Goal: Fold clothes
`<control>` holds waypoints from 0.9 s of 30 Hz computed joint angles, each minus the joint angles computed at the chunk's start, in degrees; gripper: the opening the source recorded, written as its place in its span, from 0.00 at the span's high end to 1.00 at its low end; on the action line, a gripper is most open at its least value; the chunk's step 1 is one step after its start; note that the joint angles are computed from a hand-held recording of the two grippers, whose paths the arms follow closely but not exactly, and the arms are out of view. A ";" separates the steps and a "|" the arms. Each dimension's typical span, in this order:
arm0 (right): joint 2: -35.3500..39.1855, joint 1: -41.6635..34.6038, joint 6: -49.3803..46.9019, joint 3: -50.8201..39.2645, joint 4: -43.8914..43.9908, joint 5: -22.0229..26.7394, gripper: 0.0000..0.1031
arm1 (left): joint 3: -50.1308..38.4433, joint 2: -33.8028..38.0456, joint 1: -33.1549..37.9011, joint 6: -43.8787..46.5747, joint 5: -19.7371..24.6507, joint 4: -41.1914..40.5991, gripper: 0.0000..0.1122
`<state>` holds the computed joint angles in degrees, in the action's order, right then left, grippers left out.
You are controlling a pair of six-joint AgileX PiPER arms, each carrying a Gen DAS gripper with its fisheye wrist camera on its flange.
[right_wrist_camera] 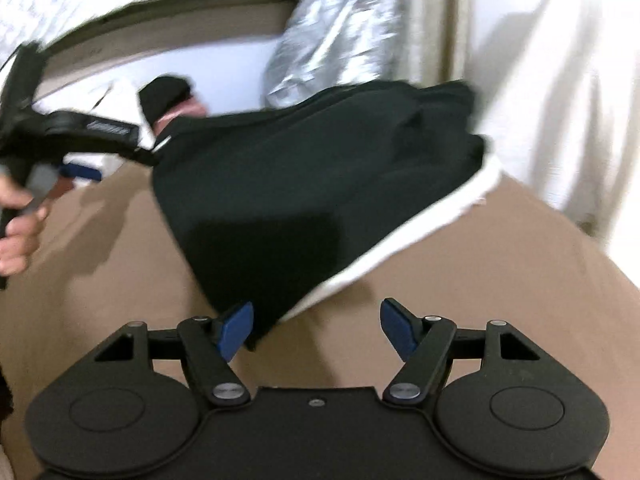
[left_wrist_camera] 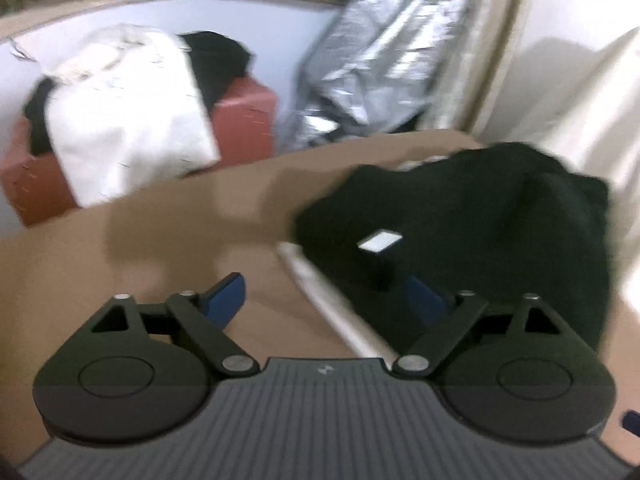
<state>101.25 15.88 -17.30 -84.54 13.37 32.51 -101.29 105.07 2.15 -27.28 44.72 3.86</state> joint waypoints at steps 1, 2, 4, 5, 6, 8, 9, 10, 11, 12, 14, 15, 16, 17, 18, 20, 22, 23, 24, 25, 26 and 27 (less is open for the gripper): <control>-1.71 -0.06 3.39 0.61 -2.96 0.48 0.27 | 0.35 -1.02 -0.17 1.63 0.43 -2.93 0.15; -3.76 0.08 6.22 2.08 -5.48 0.40 0.27 | 0.31 -1.80 -0.62 3.03 1.62 -4.96 0.15; -7.95 0.64 11.15 5.22 -10.38 -0.30 0.27 | -0.38 -3.07 -2.75 5.08 5.13 -4.94 0.15; -10.01 1.06 13.28 6.69 -12.90 -0.95 0.26 | -0.07 -4.21 -4.60 5.26 6.42 -2.66 0.15; -11.99 2.05 15.38 8.34 -16.07 -1.84 0.26 | 0.76 -5.46 -6.33 5.04 6.93 -0.49 0.15; -15.47 2.90 16.87 11.11 -18.88 -2.46 0.24 | 2.58 -7.96 -8.82 5.64 7.72 0.67 0.15; -17.22 3.20 17.62 12.46 -19.63 -2.52 0.24 | 3.42 -9.20 -9.53 6.52 8.11 -0.53 0.15; -18.36 3.04 17.63 13.09 -18.77 -2.05 0.24 | 4.36 -10.36 -10.21 6.95 8.26 -1.54 0.15; -19.36 2.75 17.47 13.56 -17.54 -1.43 0.24 | 5.35 -11.55 -11.19 6.82 8.37 -1.77 0.15; -20.28 2.43 18.20 13.78 -16.54 -0.36 0.24 | 6.20 -12.67 -12.57 6.25 8.61 -0.92 0.15; -22.10 2.29 21.30 14.49 -16.74 1.37 0.24 | 7.55 -14.73 -16.56 3.60 9.55 4.09 0.15; -23.07 2.47 23.11 14.89 -17.56 2.16 0.24 | 8.36 -15.79 -18.74 1.75 9.82 7.00 0.15; -24.04 2.71 24.95 15.27 -18.50 2.96 0.24 | 9.23 -16.88 -20.98 -0.22 10.04 9.97 0.13; -25.36 2.43 25.89 15.69 -17.83 4.03 0.24 | 10.02 -17.99 -23.02 -1.99 10.28 12.83 0.11; -26.58 1.52 25.21 16.22 -14.96 4.92 0.24 | 10.46 -18.90 -24.74 -3.08 10.78 15.23 0.10; -28.90 -0.77 23.19 17.26 -8.39 6.85 0.24 | 11.05 -20.66 -28.29 -3.74 12.51 18.14 0.08; -31.02 -1.47 23.36 18.53 -6.06 7.79 0.24 | 11.63 -22.85 -31.02 -4.81 14.95 18.87 0.08; -32.44 -1.04 24.54 19.47 -7.02 7.77 0.24 | 12.03 -23.91 -32.29 -5.97 16.06 19.35 0.08; -33.41 -0.43 25.97 20.17 -8.73 7.71 0.24 | 12.53 -24.90 -33.48 -7.42 17.11 19.81 0.08; -34.28 0.20 27.45 20.80 -10.56 7.70 0.24 | 13.09 -25.91 -34.68 -8.50 18.10 20.07 0.08; -35.04 1.12 29.39 21.06 -12.83 8.59 0.24 | 13.52 -26.79 -35.56 -8.69 18.84 20.01 0.08; -36.00 1.48 30.34 21.57 -13.91 9.12 0.24 | 14.08 -27.69 -36.44 -8.61 19.33 20.14 0.08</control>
<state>65.24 17.36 13.04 -62.97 -0.54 41.63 -87.21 77.37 -34.29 -35.89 64.05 23.99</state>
